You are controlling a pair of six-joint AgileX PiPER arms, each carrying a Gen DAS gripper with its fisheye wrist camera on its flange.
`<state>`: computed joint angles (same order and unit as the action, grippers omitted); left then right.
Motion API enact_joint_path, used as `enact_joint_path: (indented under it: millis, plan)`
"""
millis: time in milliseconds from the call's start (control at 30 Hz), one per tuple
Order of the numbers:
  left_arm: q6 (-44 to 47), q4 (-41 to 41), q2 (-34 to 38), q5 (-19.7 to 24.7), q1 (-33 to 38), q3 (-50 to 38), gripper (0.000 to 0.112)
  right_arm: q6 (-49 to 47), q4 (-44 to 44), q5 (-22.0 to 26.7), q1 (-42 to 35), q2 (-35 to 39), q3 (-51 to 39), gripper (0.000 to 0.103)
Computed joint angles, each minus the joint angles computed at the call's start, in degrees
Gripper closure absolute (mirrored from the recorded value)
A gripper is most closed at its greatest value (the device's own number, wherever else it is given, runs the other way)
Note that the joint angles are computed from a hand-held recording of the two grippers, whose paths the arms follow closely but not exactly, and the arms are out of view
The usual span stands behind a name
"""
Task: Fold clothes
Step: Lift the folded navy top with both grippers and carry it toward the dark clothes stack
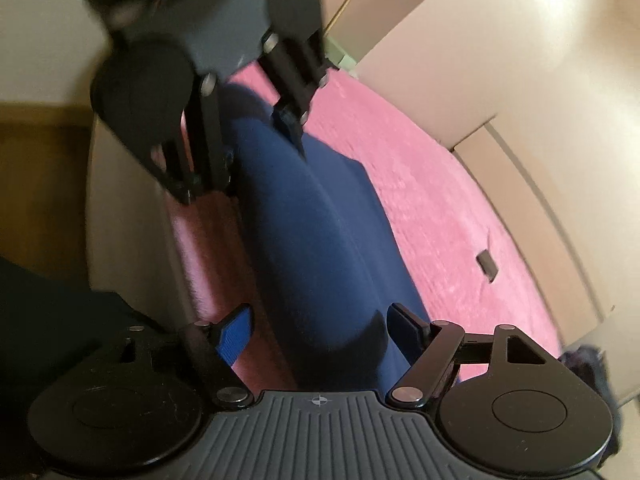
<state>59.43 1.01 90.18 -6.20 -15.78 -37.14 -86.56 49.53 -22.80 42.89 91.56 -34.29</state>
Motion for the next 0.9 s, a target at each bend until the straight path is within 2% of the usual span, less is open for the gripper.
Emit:
enact_joint_path:
  millis: [33, 67, 133, 200, 233, 267, 367, 467, 500, 733, 900]
  plan:
    - [4.03, -3.43, -0.04, -0.11, -0.28, 0.05, 0.078, -3.52, 2.39, -1.34, 0.17, 1.14, -0.51, 0.036]
    - [7.92, -6.70, -0.07, -0.24, -0.56, 0.09, 0.078, -6.38, 4.08, -2.89, 0.31, 2.06, -0.66, 0.048]
    - [16.21, -13.36, -0.15, -1.26, -1.23, 0.71, 0.077, -7.42, 3.02, -3.75, -0.84, 2.54, -0.08, 0.050]
    - [24.37, -18.30, -0.20, -5.34, -2.36, 3.49, 0.076, -6.34, 0.93, -4.14, -1.87, 2.57, 0.80, 0.059]
    - [27.26, -19.62, -0.16, -7.45, -2.96, 4.86, 0.075, -6.17, 0.18, -4.58, -2.12, 2.73, 1.20, 0.060]
    - [30.24, -20.47, 0.32, -10.07, -3.58, 6.07, 0.073, -6.11, -0.36, -5.16, -2.12, 2.99, 1.51, 0.067]
    - [38.88, -20.54, 3.95, -20.26, -5.27, 8.92, 0.071, -5.78, -1.14, -5.93, -2.15, 3.22, 1.87, 0.073]
    - [42.17, -18.73, 7.38, -29.67, -5.53, 11.63, 0.071, -5.03, -1.06, -5.77, -2.57, 2.36, 1.96, 0.078]
    - [42.06, -18.89, 8.06, -31.18, -5.54, 11.88, 0.072, -5.38, -0.46, -5.89, -2.48, 1.94, 2.01, 0.078]
    - [39.60, -23.71, 8.23, -29.51, -7.01, 10.35, 0.080, -9.96, 3.30, -7.16, -1.34, 1.28, 2.11, 0.079]
    - [40.54, -23.93, 8.49, -29.80, -7.37, 10.30, 0.081, -9.82, 3.40, -13.05, 1.62, 4.08, 3.64, 0.074]
